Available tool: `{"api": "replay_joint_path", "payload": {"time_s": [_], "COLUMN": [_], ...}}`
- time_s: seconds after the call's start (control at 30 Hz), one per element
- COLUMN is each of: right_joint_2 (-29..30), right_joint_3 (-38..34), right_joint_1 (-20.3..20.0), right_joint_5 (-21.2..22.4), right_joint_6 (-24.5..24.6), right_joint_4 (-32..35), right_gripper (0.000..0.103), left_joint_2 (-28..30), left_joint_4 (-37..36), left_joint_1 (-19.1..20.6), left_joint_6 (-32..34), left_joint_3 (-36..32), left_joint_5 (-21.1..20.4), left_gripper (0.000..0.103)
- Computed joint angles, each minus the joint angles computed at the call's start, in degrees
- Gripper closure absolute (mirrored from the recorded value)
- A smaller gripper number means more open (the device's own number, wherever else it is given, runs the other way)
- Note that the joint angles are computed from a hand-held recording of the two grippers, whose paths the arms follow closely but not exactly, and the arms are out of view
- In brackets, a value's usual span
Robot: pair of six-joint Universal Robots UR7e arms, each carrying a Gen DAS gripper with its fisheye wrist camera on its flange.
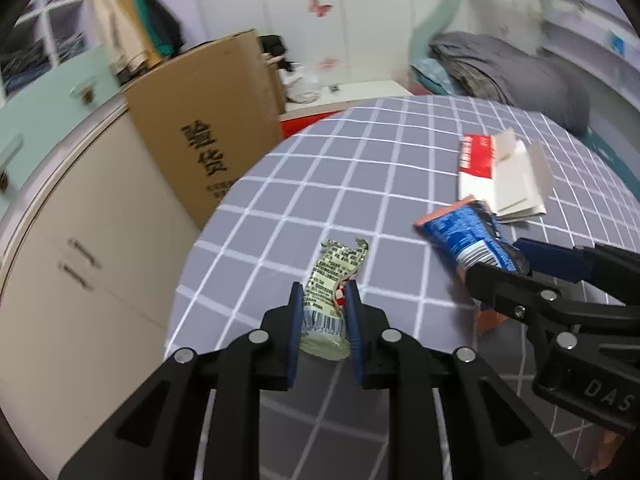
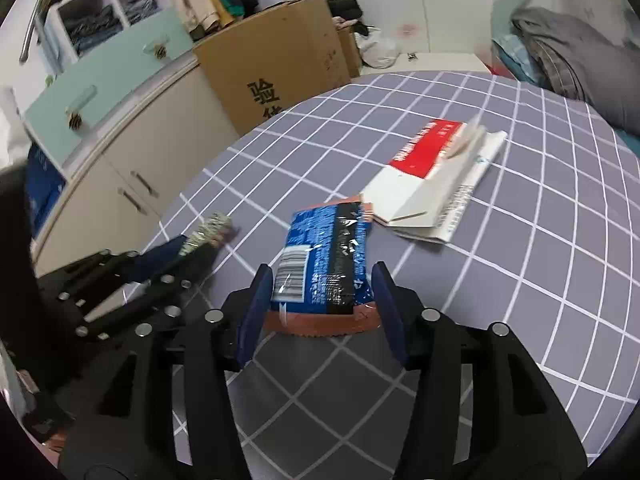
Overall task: Collect trash
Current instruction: 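Carry both wrappers to the wastebasket and open both tools over it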
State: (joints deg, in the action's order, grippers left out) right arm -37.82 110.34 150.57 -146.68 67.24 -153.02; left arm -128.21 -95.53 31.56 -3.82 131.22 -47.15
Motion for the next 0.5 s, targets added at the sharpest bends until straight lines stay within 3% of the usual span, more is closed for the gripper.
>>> {"api": "replay_joint_path", "payload": {"time_s": [0.1,0.23,0.37,0.5], "right_joint_2": [0.9,1.1,1.3,1.8], "right_joint_3": [-2.3,-2.1,-1.3,0.8], "right_joint_1": [0.2,0.1,0.1,-0.5], "right_joint_5": [-0.6,0.0,0.7,4.4], "right_joint_6": [-0.3,-2.5,-5.7,-11.3], "right_joint_4": [5.4,3.5,-0.9,-12.4], "right_gripper": [0.047,0.050,0.058,0.061], "left_joint_2": [-1.8,-4.2,-6.1,-7.8], "left_joint_4": [1.8,5.2,6.9,9.1], "left_joint_1": [0.1,-0.5,-0.2,-0.5], "left_joint_6": [-1.7,-4.6,-5.3,-6.9], "left_joint_3": [-0.8,-2.1,-3.5,-4.9], "left_joint_5": [1.4,3.2,3.3,3.5], "left_gripper": [0.083,0.083,0.083,0.083]}}
